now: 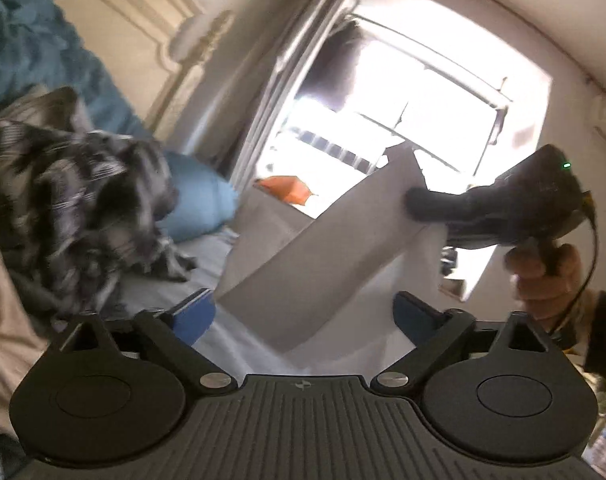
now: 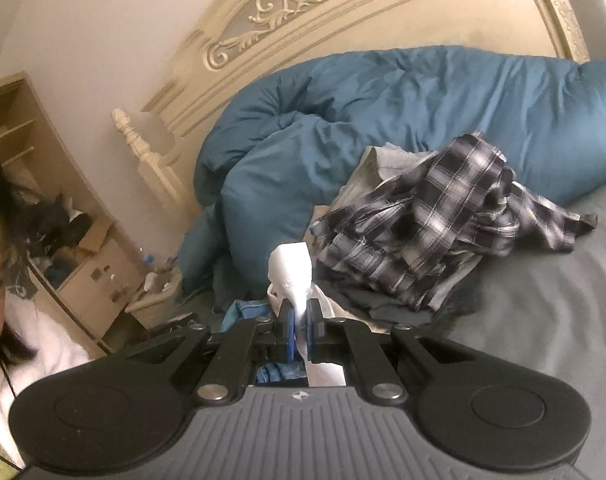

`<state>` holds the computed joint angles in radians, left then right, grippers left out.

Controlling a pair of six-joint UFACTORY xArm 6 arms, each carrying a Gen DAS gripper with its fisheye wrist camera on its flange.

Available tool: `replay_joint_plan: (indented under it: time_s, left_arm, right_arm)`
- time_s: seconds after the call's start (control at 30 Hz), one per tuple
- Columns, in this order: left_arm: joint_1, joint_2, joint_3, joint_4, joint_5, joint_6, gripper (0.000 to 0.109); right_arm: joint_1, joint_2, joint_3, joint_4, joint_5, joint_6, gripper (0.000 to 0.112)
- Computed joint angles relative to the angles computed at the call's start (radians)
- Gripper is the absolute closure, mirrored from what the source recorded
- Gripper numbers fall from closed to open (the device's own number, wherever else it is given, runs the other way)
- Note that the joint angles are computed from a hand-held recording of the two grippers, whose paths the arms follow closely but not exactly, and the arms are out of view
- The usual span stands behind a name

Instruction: Fold clothes

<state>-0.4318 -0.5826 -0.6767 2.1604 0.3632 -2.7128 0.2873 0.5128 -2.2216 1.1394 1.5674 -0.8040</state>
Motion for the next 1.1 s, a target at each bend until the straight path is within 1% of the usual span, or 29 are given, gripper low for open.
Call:
replay_joint_plan:
  time_s: [0.03, 0.1, 0.13, 0.17, 0.2, 0.23, 0.27, 0.33, 0.43, 0.47, 0.57, 0.63, 0.77, 0.87, 0.97, 1.0, 1.03, 1.1]
  left_arm:
    - [0.005, 0.006, -0.011, 0.03, -0.013, -0.03, 0.036]
    - [0.014, 0.015, -0.03, 0.076, -0.039, -0.083, 0.072]
    - [0.017, 0.015, -0.036, 0.075, -0.05, -0.09, 0.08]
    - [0.019, 0.005, -0.036, 0.032, -0.058, -0.06, 0.095]
    - [0.03, -0.002, -0.035, -0.035, -0.067, -0.005, 0.1]
    - [0.043, -0.012, -0.034, -0.103, -0.073, 0.046, 0.102]
    - [0.056, -0.034, -0.027, -0.135, -0.083, 0.058, 0.106]
    - [0.085, -0.075, -0.014, -0.203, -0.101, 0.086, 0.107]
    - [0.108, -0.139, 0.018, -0.332, -0.078, 0.178, 0.107]
    - [0.117, -0.151, 0.024, -0.359, -0.072, 0.195, 0.108]
    - [0.171, -0.157, 0.029, -0.432, -0.092, 0.228, 0.108]
    - [0.178, -0.161, 0.045, -0.542, -0.062, 0.32, 0.108]
    - [0.216, -0.153, 0.073, -0.752, -0.053, 0.462, 0.108]
    - [0.2, -0.17, 0.101, -0.883, 0.011, 0.55, 0.108]
    - [0.156, -0.167, 0.1, -0.976, 0.105, 0.629, 0.107]
    - [0.14, -0.164, 0.096, -1.003, 0.138, 0.653, 0.107]
    - [0.118, -0.163, 0.091, -1.01, 0.178, 0.668, 0.107]
    - [0.085, -0.164, 0.087, -1.006, 0.239, 0.675, 0.107]
  right_arm:
    - [-0.001, -0.006, 0.006, -0.004, 0.0, -0.001, 0.107]
    - [-0.002, -0.016, 0.016, -0.016, -0.012, 0.002, 0.107]
    - [0.0, -0.021, 0.02, -0.024, -0.025, 0.001, 0.107]
    - [0.003, -0.026, 0.024, -0.031, -0.04, 0.001, 0.107]
    - [0.01, -0.032, 0.03, -0.039, -0.062, 0.0, 0.107]
    - [0.02, -0.04, 0.038, -0.054, -0.093, -0.001, 0.106]
    - [0.034, -0.044, 0.04, -0.074, -0.126, 0.001, 0.106]
    - [0.065, -0.039, 0.028, -0.103, -0.173, 0.005, 0.106]
    - [0.121, -0.001, -0.028, -0.127, -0.221, -0.004, 0.106]
    - [0.14, 0.014, -0.049, -0.131, -0.238, -0.006, 0.106]
    - [0.198, 0.061, -0.102, -0.161, -0.3, -0.006, 0.106]
    - [0.235, 0.098, -0.14, -0.19, -0.339, -0.002, 0.106]
    - [0.287, 0.152, -0.15, -0.238, -0.418, 0.023, 0.106]
    - [0.307, 0.196, -0.161, -0.247, -0.441, 0.062, 0.105]
    - [0.338, 0.22, -0.147, -0.286, -0.474, 0.092, 0.103]
    - [0.349, 0.222, -0.139, -0.312, -0.49, 0.101, 0.1]
    - [0.358, 0.222, -0.13, -0.334, -0.506, 0.116, 0.09]
    - [0.36, 0.2, -0.089, -0.332, -0.544, 0.145, 0.079]
